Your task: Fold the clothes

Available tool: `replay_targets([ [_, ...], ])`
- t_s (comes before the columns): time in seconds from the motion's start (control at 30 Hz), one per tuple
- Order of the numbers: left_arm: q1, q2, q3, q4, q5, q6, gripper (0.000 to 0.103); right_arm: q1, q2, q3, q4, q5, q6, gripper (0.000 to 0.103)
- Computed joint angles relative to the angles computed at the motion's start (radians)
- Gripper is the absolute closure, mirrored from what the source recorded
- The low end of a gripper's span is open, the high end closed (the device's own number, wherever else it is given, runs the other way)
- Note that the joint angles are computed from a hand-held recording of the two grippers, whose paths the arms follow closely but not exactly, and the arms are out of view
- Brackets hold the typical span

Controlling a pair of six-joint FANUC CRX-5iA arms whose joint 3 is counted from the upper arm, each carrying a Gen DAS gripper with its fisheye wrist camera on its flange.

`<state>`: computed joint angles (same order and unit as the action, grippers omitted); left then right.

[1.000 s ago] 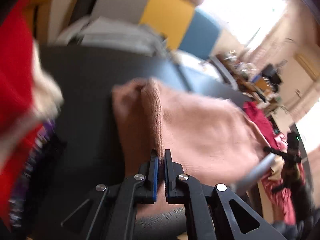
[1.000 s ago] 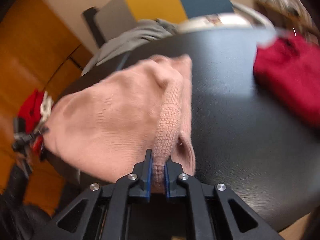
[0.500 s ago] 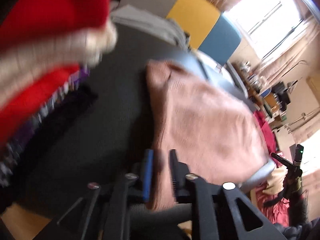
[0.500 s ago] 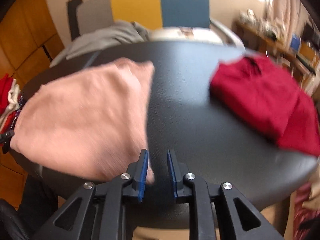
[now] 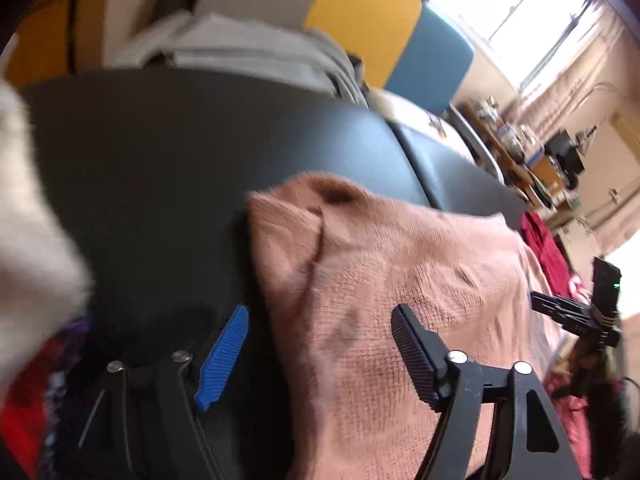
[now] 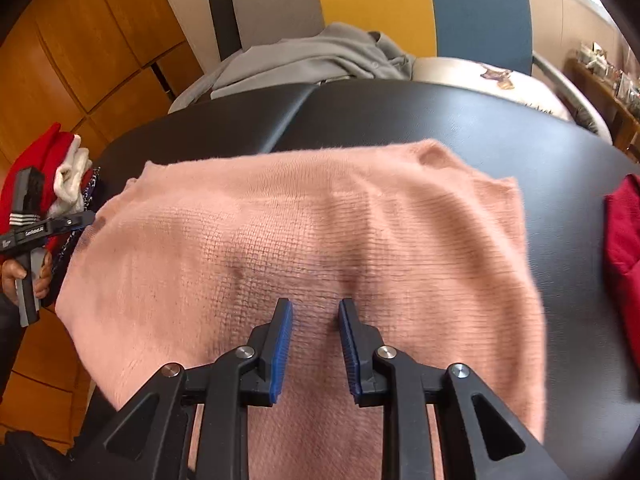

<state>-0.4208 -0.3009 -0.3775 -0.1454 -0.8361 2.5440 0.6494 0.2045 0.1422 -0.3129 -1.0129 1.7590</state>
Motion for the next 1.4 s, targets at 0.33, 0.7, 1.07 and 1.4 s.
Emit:
replay_targets([
  [0.33, -0.331, 0.27, 0.41, -0.482, -0.567, 0.196, 0.097, -0.192, -0.021, -0.056, -0.401, -0.011, 0.174, 0.078],
  [0.7, -0.411, 0.221, 0.408, -0.624, -0.593, 0.574, 0.044, -0.249, -0.018, -0.068, -0.511, -0.057, 0.245, 0.079],
  [1.07, -0.423, 0.357, 0.49, -0.546, -0.432, 0.459, 0.043, -0.232, 0.128, 0.216, -0.278, -0.111, 0.16, 0.075],
  [1.4, -0.418, 0.44, 0.501, -0.489, -0.393, 0.345, 0.041, -0.164, 0.284, 0.366, -0.104, -0.192, 0.08, 0.059],
])
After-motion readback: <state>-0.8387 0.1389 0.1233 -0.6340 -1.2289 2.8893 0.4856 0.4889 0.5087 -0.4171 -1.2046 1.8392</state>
